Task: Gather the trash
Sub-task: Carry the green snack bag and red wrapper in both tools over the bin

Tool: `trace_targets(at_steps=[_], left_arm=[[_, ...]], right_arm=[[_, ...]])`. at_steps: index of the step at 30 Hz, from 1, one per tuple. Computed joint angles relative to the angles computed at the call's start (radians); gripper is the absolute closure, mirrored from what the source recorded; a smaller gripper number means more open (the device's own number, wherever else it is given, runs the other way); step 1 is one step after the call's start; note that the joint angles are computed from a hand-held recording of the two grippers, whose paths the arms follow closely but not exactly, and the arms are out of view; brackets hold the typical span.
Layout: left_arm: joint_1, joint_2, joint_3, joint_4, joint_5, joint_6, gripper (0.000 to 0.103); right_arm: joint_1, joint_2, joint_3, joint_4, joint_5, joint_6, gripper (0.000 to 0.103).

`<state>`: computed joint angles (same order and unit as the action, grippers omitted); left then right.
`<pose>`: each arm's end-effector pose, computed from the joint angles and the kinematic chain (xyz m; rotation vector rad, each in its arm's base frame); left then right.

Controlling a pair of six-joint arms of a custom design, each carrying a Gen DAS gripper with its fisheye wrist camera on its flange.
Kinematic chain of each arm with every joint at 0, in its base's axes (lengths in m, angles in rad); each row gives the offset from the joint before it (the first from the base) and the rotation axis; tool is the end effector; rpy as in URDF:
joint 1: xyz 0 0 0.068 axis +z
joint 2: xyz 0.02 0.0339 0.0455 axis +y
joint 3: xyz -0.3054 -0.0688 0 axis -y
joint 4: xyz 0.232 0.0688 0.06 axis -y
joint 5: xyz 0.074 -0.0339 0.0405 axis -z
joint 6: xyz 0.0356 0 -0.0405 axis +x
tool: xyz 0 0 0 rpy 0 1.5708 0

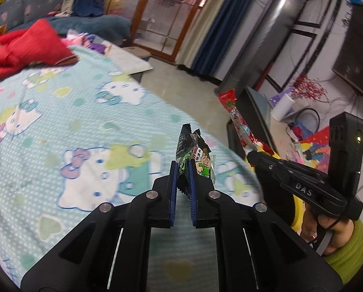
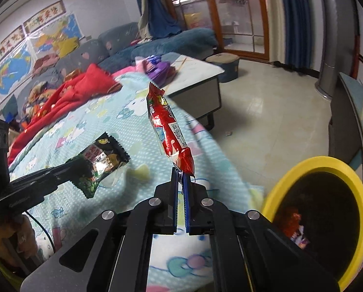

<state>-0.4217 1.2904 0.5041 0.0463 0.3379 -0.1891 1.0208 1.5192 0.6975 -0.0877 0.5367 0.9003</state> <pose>0.1971 -0.1013 0.2126 0.4493 2.3189 -0.6955 0.1569 0.2210 0.2069 0.0790 2.3323 0.2875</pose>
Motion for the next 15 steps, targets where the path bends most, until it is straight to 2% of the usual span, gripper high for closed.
trace_targets(at_steps=[7, 15], left_arm=[[-0.137, -0.03, 0.021, -0.008, -0.068, -0.03, 0.098], [-0.272, -0.035, 0.045, -0.01, -0.135, -0.054, 0.098]], right_arm=[[0.05, -0.126, -0.055, -0.106, 0.096, 0.084, 0.099], [0.125, -0.25, -0.11, -0.266, 0.199, 0.243, 0.099]])
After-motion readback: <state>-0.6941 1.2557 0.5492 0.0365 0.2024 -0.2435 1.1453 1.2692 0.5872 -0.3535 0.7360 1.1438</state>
